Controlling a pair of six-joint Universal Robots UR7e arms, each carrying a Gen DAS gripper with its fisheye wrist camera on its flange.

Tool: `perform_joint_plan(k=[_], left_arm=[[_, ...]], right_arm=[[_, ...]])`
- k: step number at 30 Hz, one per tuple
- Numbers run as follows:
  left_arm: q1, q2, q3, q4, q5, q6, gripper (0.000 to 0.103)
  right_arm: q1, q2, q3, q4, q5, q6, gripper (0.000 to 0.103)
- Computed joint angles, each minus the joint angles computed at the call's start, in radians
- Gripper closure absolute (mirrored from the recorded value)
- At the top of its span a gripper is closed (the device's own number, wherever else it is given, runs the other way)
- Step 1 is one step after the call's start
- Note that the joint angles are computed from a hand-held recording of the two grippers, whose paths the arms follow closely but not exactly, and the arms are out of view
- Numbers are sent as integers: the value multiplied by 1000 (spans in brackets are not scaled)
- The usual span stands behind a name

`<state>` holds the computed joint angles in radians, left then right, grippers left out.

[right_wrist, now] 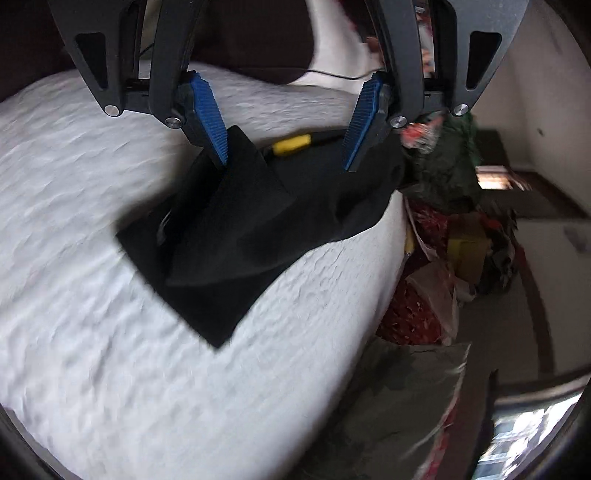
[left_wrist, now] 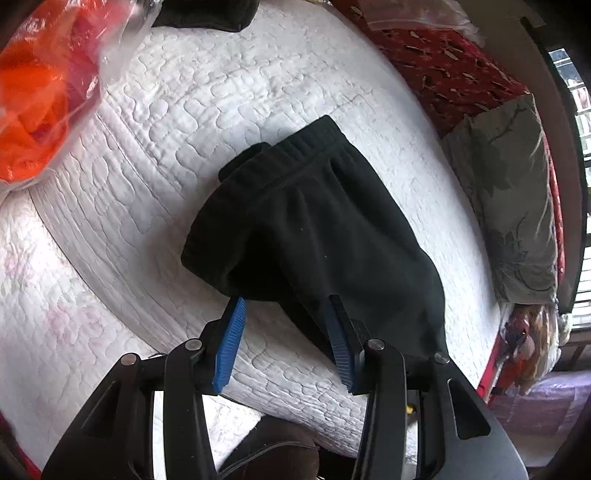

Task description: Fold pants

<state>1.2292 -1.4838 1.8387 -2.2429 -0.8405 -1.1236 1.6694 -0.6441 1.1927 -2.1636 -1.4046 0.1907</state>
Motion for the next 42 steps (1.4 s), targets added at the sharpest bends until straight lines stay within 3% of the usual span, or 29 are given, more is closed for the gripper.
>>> perform_joint_plan(k=[2, 5, 12, 14, 18, 21, 22, 23, 24, 25, 26, 29, 32, 34, 36, 39, 42], left_arm=[[-13, -10, 15, -5, 10, 3, 60], [-9, -7, 15, -7, 8, 2, 60], [8, 30, -10, -20, -19, 4, 60], [14, 35, -18, -7, -21, -11, 60], [28, 40, -34, 11, -11, -37, 60], [42, 54, -59, 35, -11, -51, 61], [49, 63, -75, 54, -19, -58, 69], [57, 74, -90, 60, -29, -59, 90], [63, 82, -103, 64, -41, -60, 98], [70, 93, -123, 77, -54, -67, 99], [74, 103, -155, 107, -62, -80, 100], [53, 78, -184, 44, -76, -50, 100], [-17, 33, -168, -75, 11, 70, 100], [-30, 31, -168, -38, 54, 89, 100], [-23, 40, -153, 50, 87, 74, 100], [32, 41, -110, 98, 34, 23, 100], [84, 17, -59, 22, -61, 1, 100]], right_arm=[[16, -13, 1, 39, -44, 11, 39], [35, -67, 64, -8, -103, 5, 39], [30, -100, 141, -67, 68, 88, 37], [41, -63, 111, -111, 21, 91, 33], [27, 4, 66, -176, -61, 233, 33], [23, 27, 54, -234, -126, 276, 33], [21, 29, 57, -253, -141, 285, 35], [19, 33, 55, -262, -152, 288, 43], [17, 36, 49, -254, -167, 289, 52], [13, 39, 46, -245, -174, 287, 81], [11, 40, 39, -228, -178, 271, 99], [22, 68, -42, -167, -180, 222, 99], [52, 85, -129, -232, -55, 122, 100], [77, 100, -199, -239, -32, 2, 100], [75, 111, -228, -196, -32, -24, 100], [51, 114, -192, -115, -72, -37, 100], [17, 115, -128, -88, -113, -11, 99]])
